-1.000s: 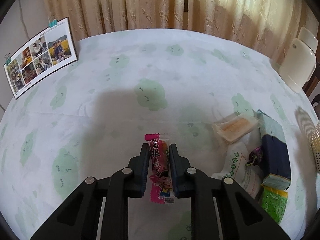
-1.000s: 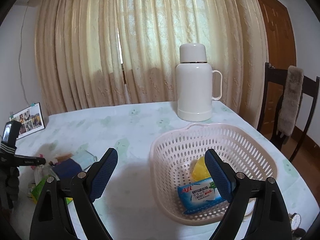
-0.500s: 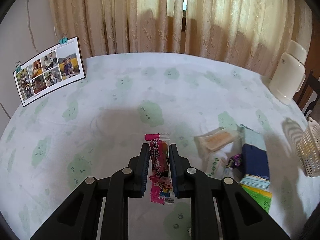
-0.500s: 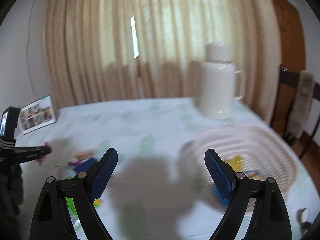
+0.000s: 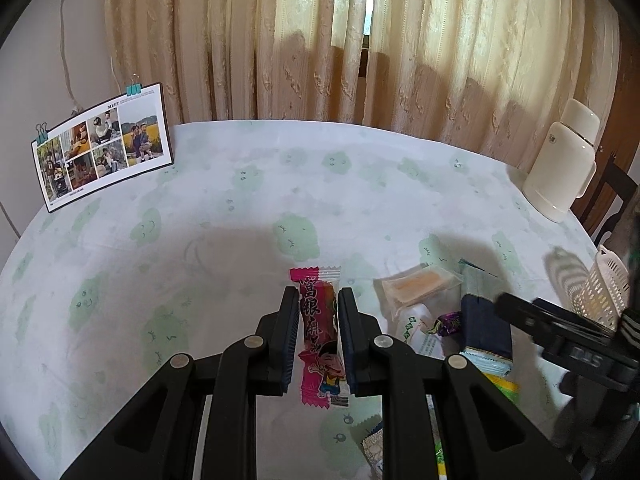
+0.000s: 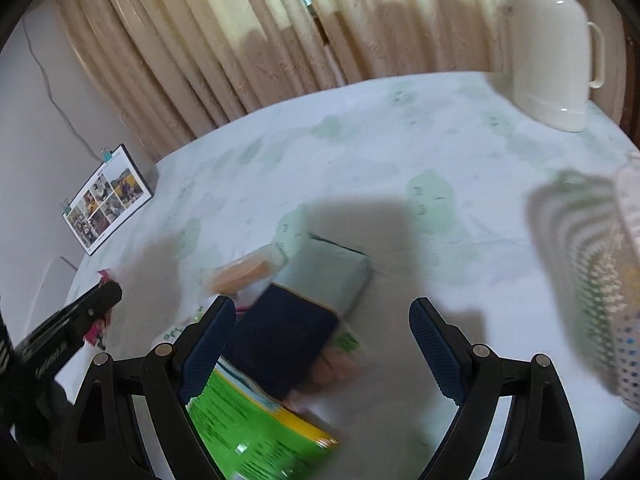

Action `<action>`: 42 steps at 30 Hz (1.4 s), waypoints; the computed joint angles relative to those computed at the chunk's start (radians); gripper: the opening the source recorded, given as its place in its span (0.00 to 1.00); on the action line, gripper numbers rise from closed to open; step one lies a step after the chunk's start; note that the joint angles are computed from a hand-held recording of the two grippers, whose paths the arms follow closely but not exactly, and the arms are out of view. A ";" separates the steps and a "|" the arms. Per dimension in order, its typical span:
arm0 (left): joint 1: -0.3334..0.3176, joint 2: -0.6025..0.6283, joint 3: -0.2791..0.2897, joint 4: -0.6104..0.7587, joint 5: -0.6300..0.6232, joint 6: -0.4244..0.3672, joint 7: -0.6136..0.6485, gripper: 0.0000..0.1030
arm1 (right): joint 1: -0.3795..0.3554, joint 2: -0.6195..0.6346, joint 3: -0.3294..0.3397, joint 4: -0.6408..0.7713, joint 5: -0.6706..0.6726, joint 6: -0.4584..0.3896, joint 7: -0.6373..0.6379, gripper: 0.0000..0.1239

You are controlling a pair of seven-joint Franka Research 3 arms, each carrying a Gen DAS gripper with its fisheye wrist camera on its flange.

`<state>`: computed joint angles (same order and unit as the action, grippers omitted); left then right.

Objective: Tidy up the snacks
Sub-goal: 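Grasp the pink candy stick with the left tool while the right tool grasps the navy box, then carry the navy box to the basket with the right tool and release it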

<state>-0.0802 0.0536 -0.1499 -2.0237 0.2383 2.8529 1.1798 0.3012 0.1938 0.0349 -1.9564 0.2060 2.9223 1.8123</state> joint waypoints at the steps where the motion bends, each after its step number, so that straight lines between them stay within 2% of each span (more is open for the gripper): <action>1: 0.001 -0.001 0.000 -0.001 -0.007 0.000 0.006 0.17 | 0.009 0.019 -0.008 0.027 -0.018 -0.016 0.017 0.72; 3: 0.002 -0.001 -0.001 -0.002 -0.014 0.002 0.010 0.17 | 0.030 0.054 -0.031 0.076 -0.064 -0.055 0.065 0.72; 8: 0.002 -0.005 -0.003 -0.005 -0.034 0.003 0.024 0.17 | 0.032 0.118 -0.031 0.171 -0.080 -0.146 0.092 0.72; 14: 0.001 -0.011 -0.005 -0.011 -0.057 0.003 0.043 0.18 | 0.099 0.142 -0.091 0.206 -0.262 -0.182 0.167 0.69; 16: 0.001 -0.010 -0.004 -0.010 -0.055 0.001 0.040 0.18 | 0.102 0.133 -0.090 0.189 -0.299 -0.168 0.165 0.64; 18: 0.000 -0.010 -0.003 -0.008 -0.051 -0.005 0.034 0.18 | 0.087 0.121 -0.074 0.171 -0.293 -0.156 0.142 0.56; 24: -0.003 -0.010 -0.005 -0.011 -0.051 -0.007 0.033 0.18 | 0.059 0.082 -0.056 0.110 -0.259 -0.117 0.097 0.47; 36: -0.006 -0.015 -0.006 -0.019 -0.057 0.004 0.044 0.18 | 0.059 0.037 -0.083 0.047 -0.319 -0.071 0.191 0.43; 40: -0.006 -0.008 -0.004 -0.008 -0.046 -0.016 0.024 0.18 | 0.070 0.038 -0.096 0.047 -0.369 -0.072 0.231 0.43; 42: -0.002 0.000 -0.006 0.003 -0.079 -0.033 0.044 0.20 | 0.072 0.044 -0.099 0.051 -0.390 -0.078 0.247 0.43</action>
